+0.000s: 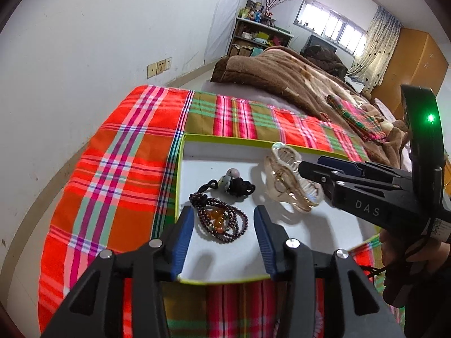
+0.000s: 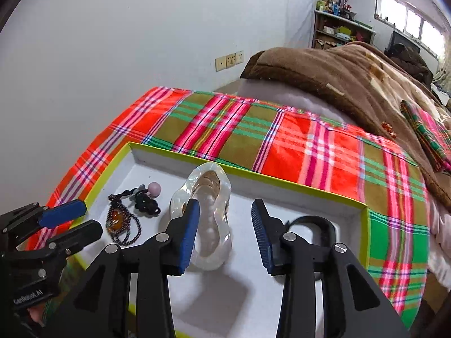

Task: Organize jewelry
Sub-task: 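Withdraw both open tools from the box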

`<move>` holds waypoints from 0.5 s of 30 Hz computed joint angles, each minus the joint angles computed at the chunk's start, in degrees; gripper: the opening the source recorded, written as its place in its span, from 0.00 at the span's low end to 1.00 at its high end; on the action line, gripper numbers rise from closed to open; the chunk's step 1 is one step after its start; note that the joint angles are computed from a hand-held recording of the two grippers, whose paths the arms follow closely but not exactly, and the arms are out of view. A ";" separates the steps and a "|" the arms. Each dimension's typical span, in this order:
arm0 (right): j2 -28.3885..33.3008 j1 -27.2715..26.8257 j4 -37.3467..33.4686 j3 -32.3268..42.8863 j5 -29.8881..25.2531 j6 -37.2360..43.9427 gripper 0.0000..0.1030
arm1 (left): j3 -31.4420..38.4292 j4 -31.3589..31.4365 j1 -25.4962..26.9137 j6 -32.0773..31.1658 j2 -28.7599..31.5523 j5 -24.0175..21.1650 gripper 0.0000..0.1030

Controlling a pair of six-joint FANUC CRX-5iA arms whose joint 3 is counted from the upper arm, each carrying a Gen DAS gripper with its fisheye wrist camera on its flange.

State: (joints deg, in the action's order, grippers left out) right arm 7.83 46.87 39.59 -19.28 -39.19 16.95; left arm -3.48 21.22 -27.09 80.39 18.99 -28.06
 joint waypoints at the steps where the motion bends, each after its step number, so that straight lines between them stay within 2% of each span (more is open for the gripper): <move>1: -0.60 0.19 0.54 -0.56 0.10 -0.72 0.38 | -0.63 0.25 -0.02 -0.31 -0.61 0.45 0.45; 15: -14.19 6.65 11.43 -13.72 -2.52 -17.17 0.38 | -10.82 9.62 -0.63 -7.86 -7.34 3.31 0.47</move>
State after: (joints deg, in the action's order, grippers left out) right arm -6.36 53.51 51.02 -33.00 -41.71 -0.22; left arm -14.30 30.84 -27.73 72.53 11.65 -24.75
